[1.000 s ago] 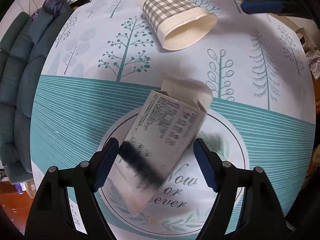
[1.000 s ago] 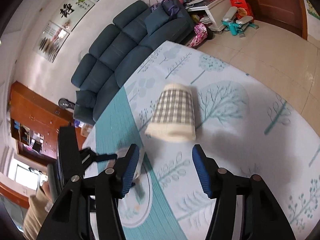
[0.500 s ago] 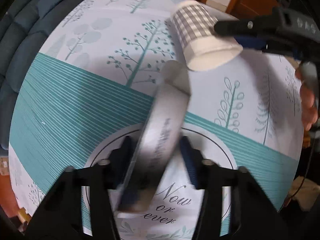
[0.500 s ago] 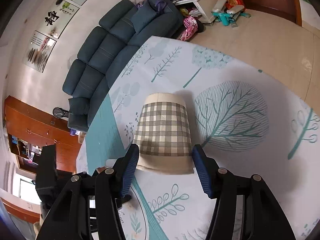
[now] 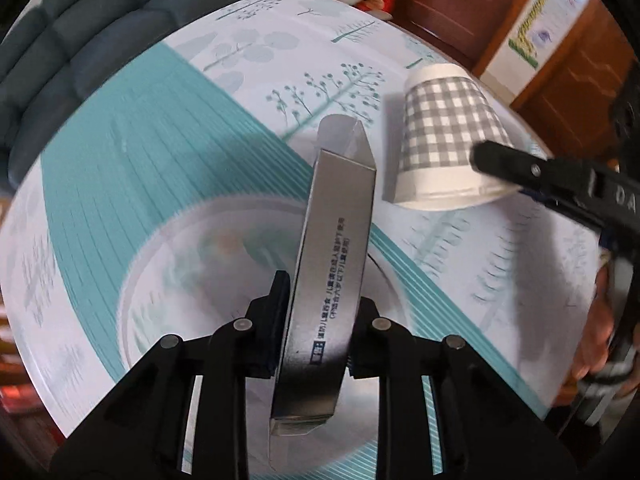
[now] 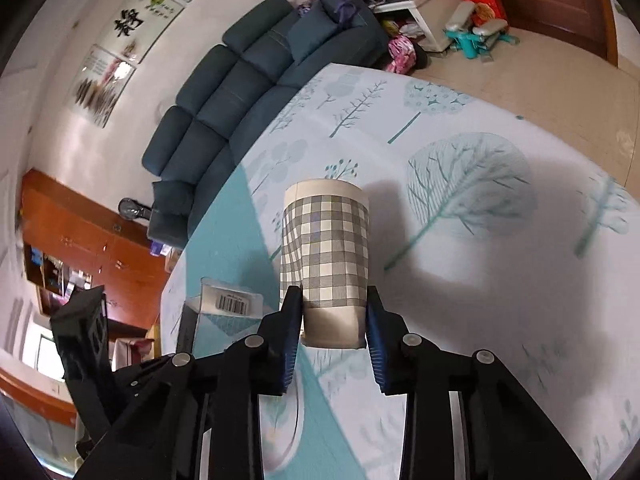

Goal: Collect trash
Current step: 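Carry the white carton and checkered cup with both tools over the bin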

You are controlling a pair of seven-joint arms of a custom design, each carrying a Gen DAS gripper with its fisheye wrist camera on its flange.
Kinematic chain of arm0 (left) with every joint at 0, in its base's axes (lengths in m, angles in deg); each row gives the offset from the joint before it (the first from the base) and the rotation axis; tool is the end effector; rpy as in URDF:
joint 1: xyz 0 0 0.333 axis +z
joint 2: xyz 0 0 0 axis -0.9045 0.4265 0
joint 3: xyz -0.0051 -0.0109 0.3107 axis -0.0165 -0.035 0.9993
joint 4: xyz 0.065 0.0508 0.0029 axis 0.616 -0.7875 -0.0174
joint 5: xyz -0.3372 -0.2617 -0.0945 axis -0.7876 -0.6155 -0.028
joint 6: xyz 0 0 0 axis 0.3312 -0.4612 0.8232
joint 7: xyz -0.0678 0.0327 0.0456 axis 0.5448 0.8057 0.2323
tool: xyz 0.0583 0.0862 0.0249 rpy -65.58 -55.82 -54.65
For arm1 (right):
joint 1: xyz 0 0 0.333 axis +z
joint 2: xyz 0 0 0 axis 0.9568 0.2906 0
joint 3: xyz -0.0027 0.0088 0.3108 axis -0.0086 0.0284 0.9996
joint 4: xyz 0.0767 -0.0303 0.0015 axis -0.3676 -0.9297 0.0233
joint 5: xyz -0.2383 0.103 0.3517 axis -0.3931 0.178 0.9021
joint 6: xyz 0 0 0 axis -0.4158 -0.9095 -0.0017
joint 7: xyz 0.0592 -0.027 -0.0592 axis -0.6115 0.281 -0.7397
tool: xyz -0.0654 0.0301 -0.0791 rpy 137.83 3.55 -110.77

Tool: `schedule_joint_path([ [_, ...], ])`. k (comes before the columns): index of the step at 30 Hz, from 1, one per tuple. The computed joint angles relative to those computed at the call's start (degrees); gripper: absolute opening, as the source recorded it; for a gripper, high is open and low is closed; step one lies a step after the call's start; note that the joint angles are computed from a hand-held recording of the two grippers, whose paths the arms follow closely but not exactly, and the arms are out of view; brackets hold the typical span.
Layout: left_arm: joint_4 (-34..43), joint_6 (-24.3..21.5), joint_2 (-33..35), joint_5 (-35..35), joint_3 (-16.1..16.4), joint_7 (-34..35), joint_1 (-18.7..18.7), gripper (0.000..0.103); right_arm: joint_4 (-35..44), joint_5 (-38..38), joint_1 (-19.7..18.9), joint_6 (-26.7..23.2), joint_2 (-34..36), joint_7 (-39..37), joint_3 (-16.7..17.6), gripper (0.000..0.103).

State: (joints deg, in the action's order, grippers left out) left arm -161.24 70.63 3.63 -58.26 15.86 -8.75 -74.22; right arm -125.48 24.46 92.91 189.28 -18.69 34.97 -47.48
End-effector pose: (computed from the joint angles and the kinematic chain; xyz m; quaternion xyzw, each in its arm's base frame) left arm 0.5569 -0.2079 0.7737 -0.6251 0.7628 -0.1513 0.0672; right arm 0.4613 0.2316 0.7832 -0.5937 0.7082 0.0526 0.3784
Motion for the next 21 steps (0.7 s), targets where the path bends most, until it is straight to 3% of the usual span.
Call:
schedule_joint_path([
  [10, -14.5, 1.7, -18.2, -8.3, -1.9, -10.7, -3.4, 0.02, -13.7, -0.2, 1.0, -8.7, -24.9, 2.0, 0.0, 0.029],
  [21, -26.6, 5.0, -35.3, -12.6, -6.8, -23.3, -10.6, 0.02, -17.4, -2.8, -0.7, -25.8, -48.1, 6.2, -0.2, 0.029],
])
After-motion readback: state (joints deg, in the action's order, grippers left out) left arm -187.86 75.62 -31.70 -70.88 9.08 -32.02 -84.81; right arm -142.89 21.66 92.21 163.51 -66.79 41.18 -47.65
